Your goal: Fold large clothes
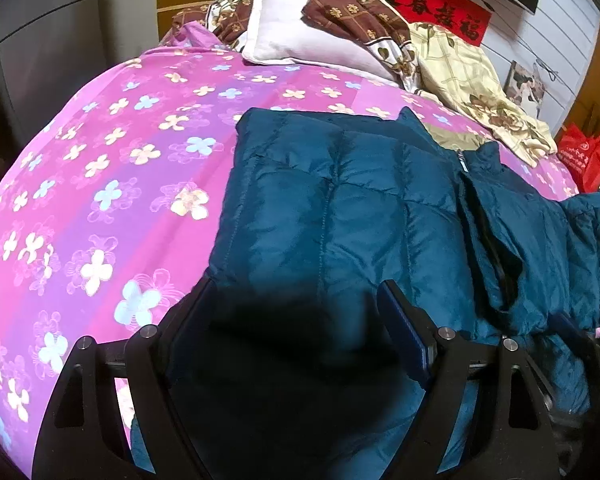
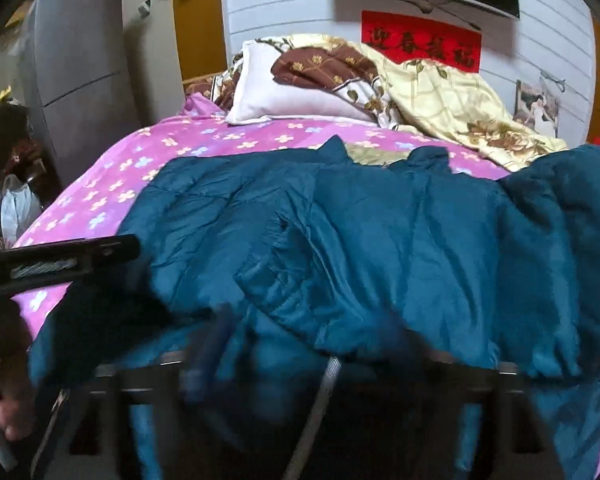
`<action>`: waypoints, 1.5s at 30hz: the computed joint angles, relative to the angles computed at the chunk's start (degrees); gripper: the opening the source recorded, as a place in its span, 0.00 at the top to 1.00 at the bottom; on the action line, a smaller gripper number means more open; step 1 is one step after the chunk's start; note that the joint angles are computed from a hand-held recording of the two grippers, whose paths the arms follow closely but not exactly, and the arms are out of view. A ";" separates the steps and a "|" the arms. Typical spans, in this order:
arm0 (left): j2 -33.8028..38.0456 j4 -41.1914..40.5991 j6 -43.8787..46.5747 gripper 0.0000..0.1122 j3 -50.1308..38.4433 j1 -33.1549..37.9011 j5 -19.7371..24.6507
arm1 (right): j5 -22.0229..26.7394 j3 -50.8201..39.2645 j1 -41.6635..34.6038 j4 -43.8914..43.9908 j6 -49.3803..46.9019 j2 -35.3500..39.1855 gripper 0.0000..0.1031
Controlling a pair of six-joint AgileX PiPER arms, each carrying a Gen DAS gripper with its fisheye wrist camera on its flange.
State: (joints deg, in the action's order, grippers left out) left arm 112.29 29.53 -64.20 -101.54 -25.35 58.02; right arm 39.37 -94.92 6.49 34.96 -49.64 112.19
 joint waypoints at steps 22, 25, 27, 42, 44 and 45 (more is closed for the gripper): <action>12.82 -15.56 21.24 0.32 -15.65 -3.03 -14.62 | 2.62 3.05 -15.65 -10.96 1.12 0.56 0.00; 11.14 -17.87 20.97 0.84 -11.70 -2.02 -18.80 | 1.07 4.91 -14.98 -11.40 1.46 -0.52 0.00; 8.21 -13.26 15.79 0.92 -6.87 -2.56 -22.53 | 0.88 5.28 -14.81 -11.44 1.62 -0.75 0.00; -9.50 10.44 -19.74 0.93 18.64 0.66 -24.73 | 4.24 2.35 -15.94 -9.28 1.07 1.44 0.00; -9.82 11.40 -21.35 0.93 19.67 0.52 -24.24 | 4.88 1.54 -16.13 -9.12 1.10 2.00 0.00; -9.58 12.20 -21.95 0.93 19.62 0.05 -23.25 | 5.17 1.23 -16.21 -9.04 1.12 2.20 0.00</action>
